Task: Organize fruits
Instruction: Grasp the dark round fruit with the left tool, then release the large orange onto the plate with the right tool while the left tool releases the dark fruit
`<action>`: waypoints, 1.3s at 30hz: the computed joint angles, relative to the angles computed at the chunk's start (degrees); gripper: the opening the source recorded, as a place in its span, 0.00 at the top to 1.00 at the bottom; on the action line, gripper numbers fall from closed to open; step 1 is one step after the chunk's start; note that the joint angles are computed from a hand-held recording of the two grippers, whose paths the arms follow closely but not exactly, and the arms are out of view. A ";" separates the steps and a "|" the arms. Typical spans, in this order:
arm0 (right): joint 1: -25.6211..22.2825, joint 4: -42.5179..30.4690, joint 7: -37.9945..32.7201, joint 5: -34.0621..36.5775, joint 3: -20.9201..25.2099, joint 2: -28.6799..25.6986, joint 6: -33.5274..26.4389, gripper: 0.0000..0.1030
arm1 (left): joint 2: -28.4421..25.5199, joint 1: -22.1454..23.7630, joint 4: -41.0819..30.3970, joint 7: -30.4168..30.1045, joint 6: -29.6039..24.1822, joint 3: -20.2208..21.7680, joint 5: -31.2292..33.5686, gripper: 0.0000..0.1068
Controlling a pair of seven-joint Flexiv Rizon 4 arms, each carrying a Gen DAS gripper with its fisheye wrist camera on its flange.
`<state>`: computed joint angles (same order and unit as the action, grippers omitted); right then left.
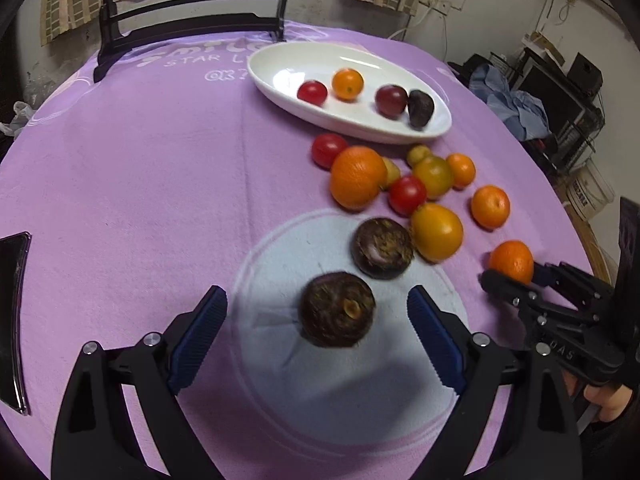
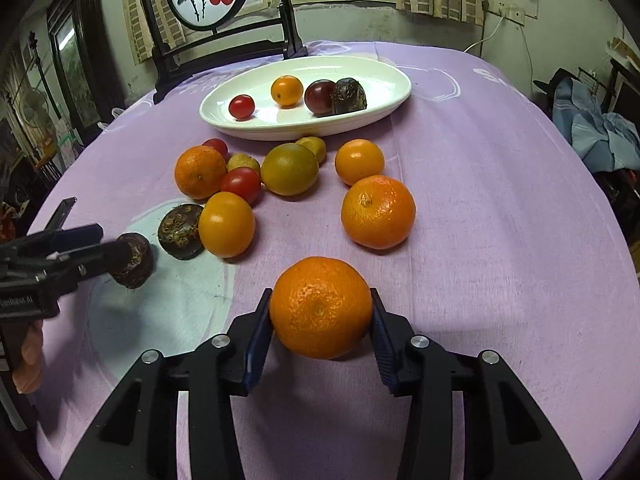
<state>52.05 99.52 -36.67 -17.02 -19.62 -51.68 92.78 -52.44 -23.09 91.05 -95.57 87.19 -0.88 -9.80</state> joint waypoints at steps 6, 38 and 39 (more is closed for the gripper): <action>0.36 0.59 -0.66 0.47 -0.27 -0.05 1.38 0.55 | -1.40 -3.99 -2.34 -3.13 -3.31 4.86 1.26 0.16; 0.27 -7.51 -13.10 3.93 -2.50 1.63 2.48 0.56 | -3.76 -5.01 -20.77 -2.80 -8.53 9.18 4.70 0.61; -1.06 -9.66 -13.13 2.96 -1.44 0.82 1.44 0.56 | -5.50 -5.35 -24.38 -4.22 -10.85 10.66 4.86 0.61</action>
